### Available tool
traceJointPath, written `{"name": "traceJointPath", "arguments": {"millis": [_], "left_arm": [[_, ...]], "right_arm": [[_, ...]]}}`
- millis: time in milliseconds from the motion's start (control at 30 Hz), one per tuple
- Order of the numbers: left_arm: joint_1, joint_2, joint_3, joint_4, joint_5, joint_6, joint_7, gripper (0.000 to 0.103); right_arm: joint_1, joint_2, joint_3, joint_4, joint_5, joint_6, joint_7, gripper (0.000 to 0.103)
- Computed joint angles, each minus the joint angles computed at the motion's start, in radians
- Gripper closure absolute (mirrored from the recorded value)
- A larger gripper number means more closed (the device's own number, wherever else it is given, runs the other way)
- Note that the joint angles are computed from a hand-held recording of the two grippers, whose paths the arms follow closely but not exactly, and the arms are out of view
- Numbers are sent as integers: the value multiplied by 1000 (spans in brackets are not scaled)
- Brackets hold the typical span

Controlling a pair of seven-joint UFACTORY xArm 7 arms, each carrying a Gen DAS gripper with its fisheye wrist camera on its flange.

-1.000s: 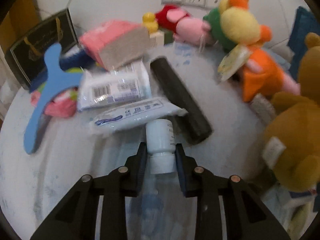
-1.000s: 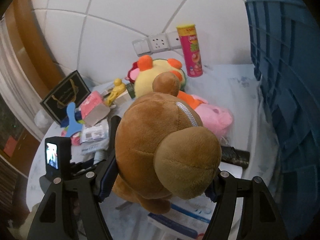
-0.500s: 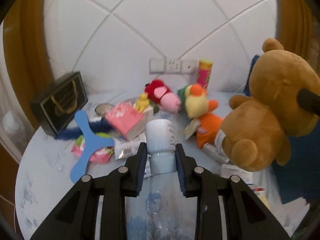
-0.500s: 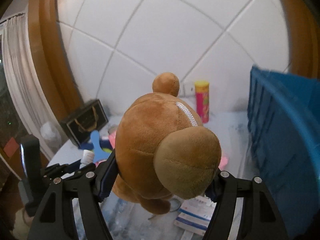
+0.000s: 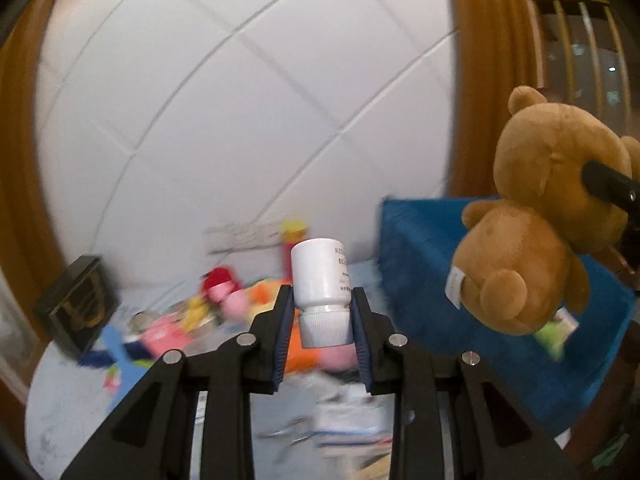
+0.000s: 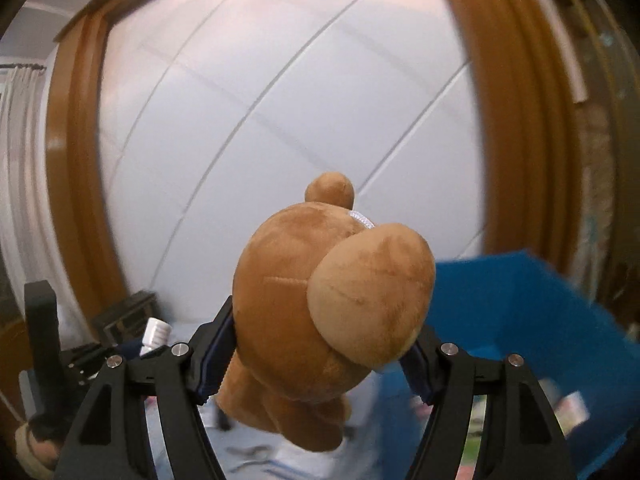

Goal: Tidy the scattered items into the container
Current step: 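Carry both items to the blue crate and open both tools to drop them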

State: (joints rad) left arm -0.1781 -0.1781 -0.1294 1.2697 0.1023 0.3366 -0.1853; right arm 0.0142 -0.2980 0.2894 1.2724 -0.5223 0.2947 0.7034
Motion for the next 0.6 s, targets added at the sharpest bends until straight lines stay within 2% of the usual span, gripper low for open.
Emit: {"name": "traceJointPath", "arguments": {"millis": [133,267,367,500,567,600], "left_arm": [[-64,131,-104,178,137,79,-145,75],[-191,311,-130,414,214,226,-192,75],[-296,467,-107,616,275,379,-219,75],[-399,630,-60,836,270,542,-219,76],[-428,702,-40,947,241,636,-198,75],[-444,724,-25,984,238,656,-192,75]], "right_arm": [[-6,-113,-133,-99,74,-8,-150,30],[-9,-153,-251,-175,170,-12,-320,30],[-2,-141,-328,-214,256,-28,-418,30],[42,-96,-425,-231,398,-42,-556,30],[63,-76,-465,-240,468,-58,-620,30],[76,-59,-484,-234,507,-64,-653,30]]}}
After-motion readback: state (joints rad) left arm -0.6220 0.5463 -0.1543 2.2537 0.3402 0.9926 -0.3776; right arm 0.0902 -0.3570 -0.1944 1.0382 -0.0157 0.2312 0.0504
